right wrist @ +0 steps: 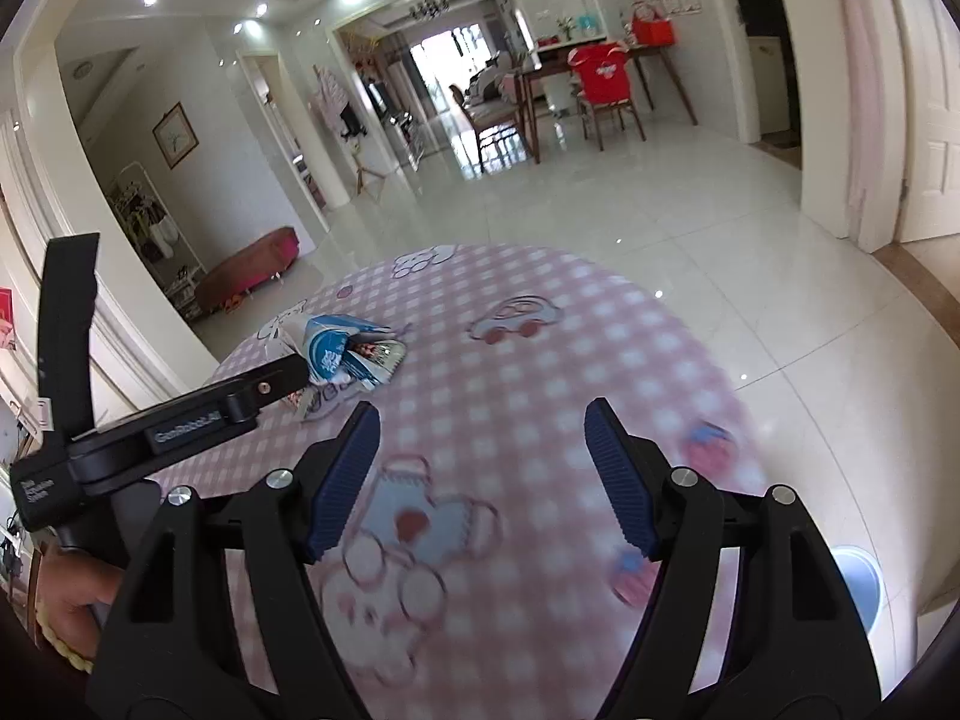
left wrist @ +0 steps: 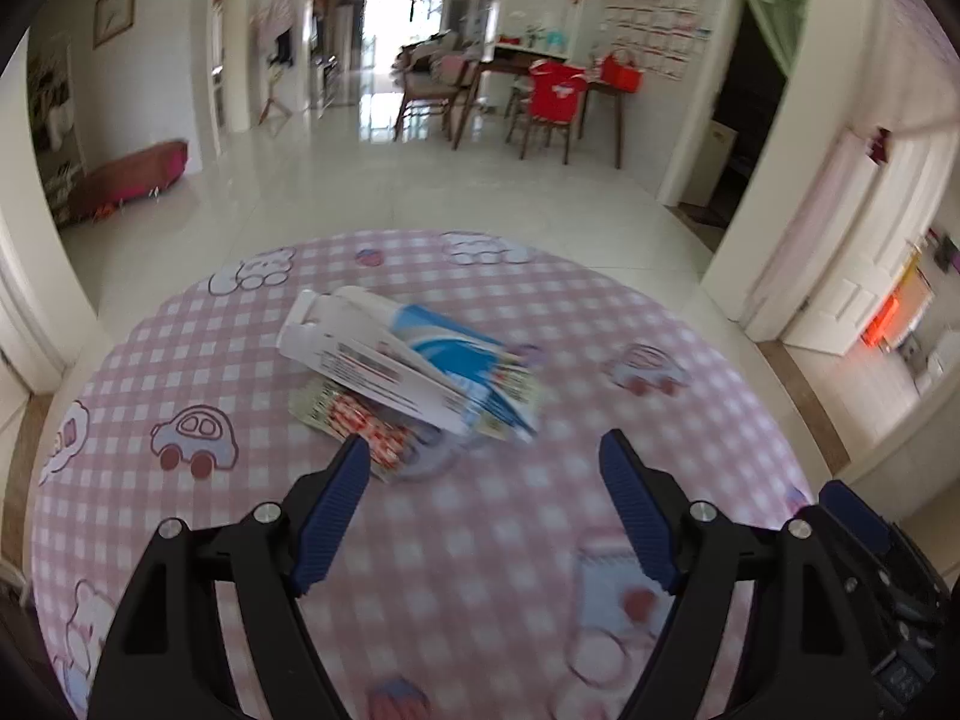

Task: Collect trash
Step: 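Grasp the white-and-blue box with the left gripper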

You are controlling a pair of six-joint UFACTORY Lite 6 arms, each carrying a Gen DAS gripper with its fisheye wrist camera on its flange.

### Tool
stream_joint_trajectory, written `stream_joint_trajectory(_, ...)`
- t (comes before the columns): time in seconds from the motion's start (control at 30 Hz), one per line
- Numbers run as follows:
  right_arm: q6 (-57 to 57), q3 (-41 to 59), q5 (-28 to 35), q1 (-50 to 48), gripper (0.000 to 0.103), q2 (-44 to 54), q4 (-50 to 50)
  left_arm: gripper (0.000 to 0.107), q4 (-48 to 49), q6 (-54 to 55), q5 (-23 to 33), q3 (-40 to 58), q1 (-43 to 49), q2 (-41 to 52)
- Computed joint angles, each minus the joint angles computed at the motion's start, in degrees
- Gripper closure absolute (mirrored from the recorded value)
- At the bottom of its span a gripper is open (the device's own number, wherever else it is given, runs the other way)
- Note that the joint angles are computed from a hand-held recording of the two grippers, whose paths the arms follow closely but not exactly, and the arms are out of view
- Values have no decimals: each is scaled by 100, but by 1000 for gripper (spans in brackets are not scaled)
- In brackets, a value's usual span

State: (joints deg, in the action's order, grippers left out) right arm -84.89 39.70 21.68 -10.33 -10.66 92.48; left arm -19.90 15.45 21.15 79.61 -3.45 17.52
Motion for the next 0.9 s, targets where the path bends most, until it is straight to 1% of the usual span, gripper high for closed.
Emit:
stream_joint_trajectory(0.07,-125,437,-140,276,33,539,249,30,-45,27,-50,317,70,359)
stream_joint_trajectory(0.17,-404,816,-227,478,33,1066,601,30,-310,126,244,1178,198,1144)
stream_joint_trajectory(0.23,-547,898,-262,559,33,1249,757,35,-322,69,350,1554,217,1480)
stream_joint_trajectory(0.27,-544,996,-254,592,33,1376,776,39,-338,103,362,1592,208,1527)
stream_joint_trajectory(0.3,-500,1076,-254,609,33,1478,747,50,-286,65,381,1666,191,1630)
stream_joint_trajectory(0.33,-403,1156,-255,627,33,1573,679,65,-454,205,462,1749,222,1718)
stream_joint_trajectory(0.37,-334,1222,-268,676,33,1634,657,73,-863,532,641,1815,310,1784)
stream_joint_trajectory(0.4,-304,1276,-281,715,33,1695,645,85,-1245,810,831,1835,427,1829)
stream_joint_trajectory(0.43,-282,1337,-329,788,33,1754,646,92,-1388,937,800,1706,463,1755)
stream_joint_trajectory(0.47,-160,1472,-376,858,33,1855,547,94,-1410,1011,735,1607,485,1696)
stream_joint_trajectory(0.5,-58,1512,-393,891,33,1871,443,98,-1569,1205,691,1479,526,1613)
stream_joint_trajectory(0.67,343,1725,-613,1238,33,1995,59,101,-2227,1912,698,1135,754,1357)
stream_joint_trajectory(0.77,715,1957,-793,1486,33,2146,-313,101,-2564,2377,836,884,911,1122)
stream_joint_trajectory(0.9,824,2120,-882,1710,33,2269,-355,101,-2952,2894,944,414,1175,751)
